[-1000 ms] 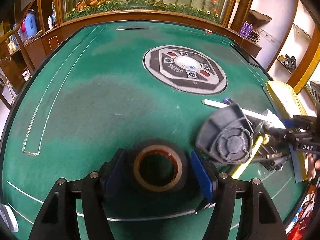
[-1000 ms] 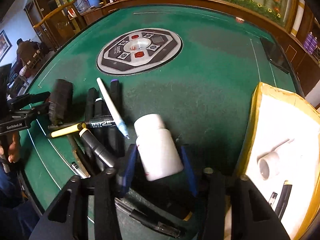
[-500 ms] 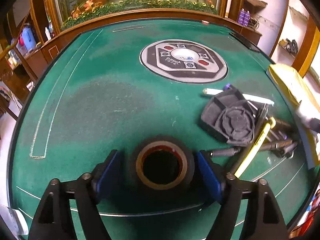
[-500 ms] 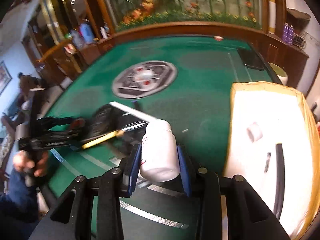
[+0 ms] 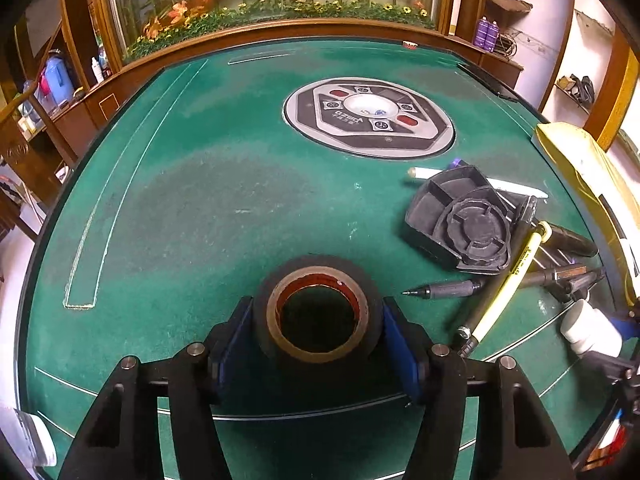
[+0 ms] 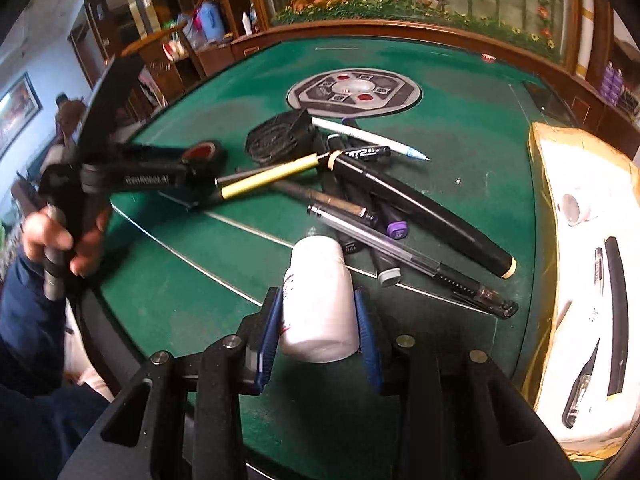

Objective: Organize rigid objects
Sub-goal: 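Grasp the black tape roll with the left gripper while the right gripper grasps a white bottle, then carry the tape roll and the white bottle toward the tray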

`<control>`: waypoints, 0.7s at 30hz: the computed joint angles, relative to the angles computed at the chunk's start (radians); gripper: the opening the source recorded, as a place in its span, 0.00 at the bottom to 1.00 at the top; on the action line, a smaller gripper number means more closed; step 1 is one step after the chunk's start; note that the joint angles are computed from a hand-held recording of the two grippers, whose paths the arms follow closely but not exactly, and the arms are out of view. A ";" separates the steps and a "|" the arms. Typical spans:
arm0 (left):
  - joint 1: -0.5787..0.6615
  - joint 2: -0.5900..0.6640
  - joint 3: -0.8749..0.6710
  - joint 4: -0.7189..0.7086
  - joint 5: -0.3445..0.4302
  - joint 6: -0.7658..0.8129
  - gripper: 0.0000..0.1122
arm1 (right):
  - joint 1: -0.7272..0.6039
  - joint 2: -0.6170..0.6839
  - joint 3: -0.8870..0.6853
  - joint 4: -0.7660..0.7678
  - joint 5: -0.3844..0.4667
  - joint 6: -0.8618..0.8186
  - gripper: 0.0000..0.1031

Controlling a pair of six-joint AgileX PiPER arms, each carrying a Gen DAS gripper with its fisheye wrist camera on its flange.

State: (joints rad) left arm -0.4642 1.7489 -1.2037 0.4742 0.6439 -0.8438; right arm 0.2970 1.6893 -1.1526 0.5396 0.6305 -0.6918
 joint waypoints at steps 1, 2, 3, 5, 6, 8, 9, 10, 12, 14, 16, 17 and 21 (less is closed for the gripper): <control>0.002 -0.001 0.001 -0.003 -0.003 0.002 0.59 | 0.009 -0.004 0.009 -0.020 -0.011 0.013 0.34; 0.000 0.000 0.000 0.001 -0.002 0.000 0.59 | 0.017 -0.005 0.010 -0.041 -0.017 0.032 0.34; -0.001 0.000 -0.001 0.003 0.001 -0.001 0.59 | 0.023 -0.003 0.010 -0.059 -0.021 0.046 0.34; 0.002 0.000 -0.002 -0.003 -0.002 0.005 0.59 | 0.047 0.006 0.006 -0.133 -0.026 0.110 0.34; 0.001 0.001 -0.003 -0.001 0.000 0.004 0.59 | 0.065 0.005 0.011 -0.183 -0.037 0.151 0.35; 0.002 0.001 -0.003 -0.002 -0.003 0.002 0.59 | 0.091 -0.009 0.029 -0.247 -0.067 0.209 0.35; 0.002 0.001 -0.002 -0.003 -0.005 0.002 0.59 | 0.093 -0.010 0.030 -0.253 -0.066 0.219 0.35; 0.002 0.002 -0.003 -0.002 -0.004 0.001 0.59 | 0.096 -0.012 0.032 -0.260 -0.067 0.231 0.35; 0.000 0.003 -0.004 0.001 -0.004 -0.004 0.59 | 0.096 -0.013 0.032 -0.262 -0.064 0.242 0.35; -0.002 0.004 -0.005 0.004 -0.001 -0.007 0.59 | 0.094 -0.014 0.030 -0.258 -0.057 0.246 0.38; -0.007 0.005 -0.005 0.009 0.001 -0.018 0.60 | 0.095 -0.014 0.022 -0.247 -0.036 0.237 0.43; -0.008 0.005 -0.005 0.012 0.005 -0.023 0.62 | 0.093 -0.014 0.020 -0.236 -0.033 0.228 0.43; -0.015 0.009 -0.010 0.026 0.016 -0.045 0.62 | 0.087 -0.013 0.010 -0.237 -0.039 0.234 0.43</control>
State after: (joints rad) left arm -0.4788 1.7584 -1.2134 0.4999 0.6598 -0.8889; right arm 0.3844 1.6765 -1.1424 0.3028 0.5912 -0.4576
